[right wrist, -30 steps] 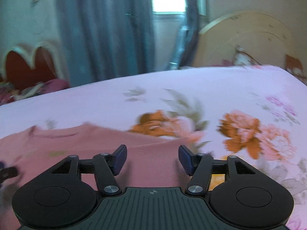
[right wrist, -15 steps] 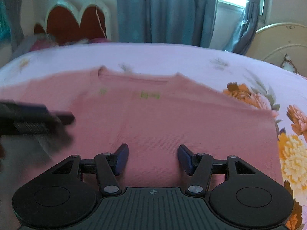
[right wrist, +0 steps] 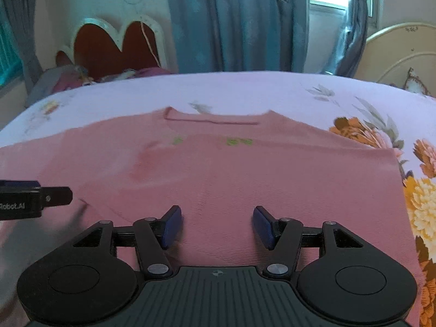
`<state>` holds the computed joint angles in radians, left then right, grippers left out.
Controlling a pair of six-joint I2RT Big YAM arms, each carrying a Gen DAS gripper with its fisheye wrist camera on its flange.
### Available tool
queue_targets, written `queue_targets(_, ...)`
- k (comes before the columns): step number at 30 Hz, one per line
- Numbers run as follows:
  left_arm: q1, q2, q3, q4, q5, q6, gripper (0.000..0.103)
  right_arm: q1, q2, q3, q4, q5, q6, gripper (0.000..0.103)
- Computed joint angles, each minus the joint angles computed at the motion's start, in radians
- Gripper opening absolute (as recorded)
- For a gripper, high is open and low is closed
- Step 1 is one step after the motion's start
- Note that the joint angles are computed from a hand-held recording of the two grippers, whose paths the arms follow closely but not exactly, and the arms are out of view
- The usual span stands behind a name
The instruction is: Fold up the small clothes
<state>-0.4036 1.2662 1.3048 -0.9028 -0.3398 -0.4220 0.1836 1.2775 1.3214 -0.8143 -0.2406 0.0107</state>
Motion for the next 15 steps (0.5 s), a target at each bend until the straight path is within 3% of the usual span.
queue_targets(7,0.034,-0.086,-0.025,-0.063,-0.036,-0.037,0.075,0.076,-0.019,0.035,-0.012,-0.017,0.026,0.058)
queue_targets(15,0.183,-0.156,-0.092,-0.039,0.054,0.016,0.076,0.185,-0.011,0.08,-0.015,0.068,0.086,0.058)
